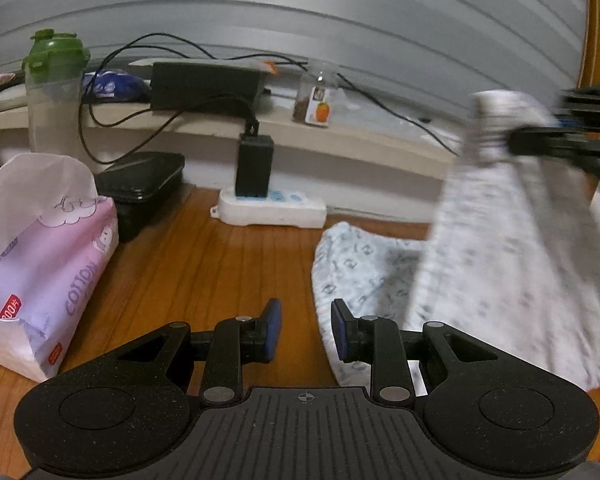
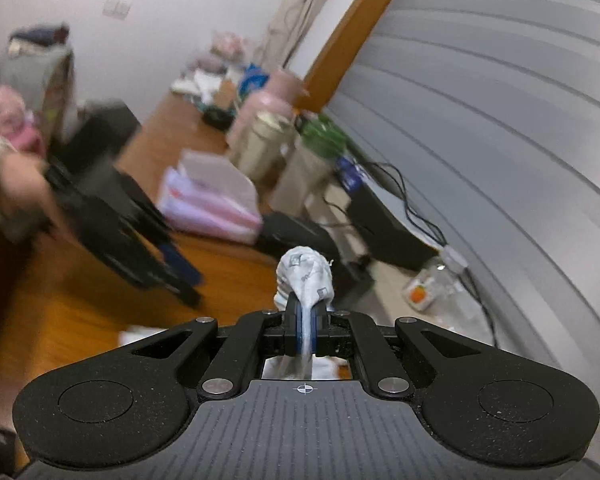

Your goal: Fold clothes

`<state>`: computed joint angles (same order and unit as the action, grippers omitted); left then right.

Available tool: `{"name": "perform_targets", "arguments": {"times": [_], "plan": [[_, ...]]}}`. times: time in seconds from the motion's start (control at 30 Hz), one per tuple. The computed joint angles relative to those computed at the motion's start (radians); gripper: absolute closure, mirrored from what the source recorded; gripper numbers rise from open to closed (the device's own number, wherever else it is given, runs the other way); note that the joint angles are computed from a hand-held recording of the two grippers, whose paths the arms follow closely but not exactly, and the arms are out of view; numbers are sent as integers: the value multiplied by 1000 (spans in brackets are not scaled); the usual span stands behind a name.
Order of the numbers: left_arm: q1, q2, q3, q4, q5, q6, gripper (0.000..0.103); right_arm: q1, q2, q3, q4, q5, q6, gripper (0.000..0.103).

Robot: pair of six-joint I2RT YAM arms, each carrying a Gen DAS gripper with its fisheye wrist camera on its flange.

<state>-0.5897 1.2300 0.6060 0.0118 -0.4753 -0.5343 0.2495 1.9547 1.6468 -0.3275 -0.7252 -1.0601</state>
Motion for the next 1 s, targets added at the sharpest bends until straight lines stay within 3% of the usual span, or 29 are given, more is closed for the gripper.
{"name": "perform_targets", "arguments": {"times": [0.17, 0.3, 0.37, 0.4, 0.43, 0.53, 0.67, 0.9, 1.0], "plan": [[0, 30, 11, 39, 22, -6, 73, 40, 246, 279, -42, 67, -40, 99], [1, 61, 25, 55, 30, -14, 71, 68, 411, 429, -35, 127, -4, 98], [-8, 74, 33, 57, 27, -17, 68, 81, 500, 523, -43, 156, 18, 95], [-14, 81, 38, 59, 26, -19, 68, 82, 526, 548, -46, 166, 34, 89], [-21, 92, 47, 58, 23, -16, 68, 79, 535, 550, -45, 171, 57, 74], [-34, 138, 83, 55, 28, 4, 68, 57, 528, 509, -10, 153, 129, 61], [-34, 230, 141, 37, 37, 11, 68, 11, 476, 451, -63, 131, 197, 62], [-87, 279, 174, -54, -3, 9, 80, -54, 412, 339, -235, 122, 84, 62], [-122, 240, 153, -94, -11, -17, 84, -84, 390, 258, -201, 99, 64, 63]]}}
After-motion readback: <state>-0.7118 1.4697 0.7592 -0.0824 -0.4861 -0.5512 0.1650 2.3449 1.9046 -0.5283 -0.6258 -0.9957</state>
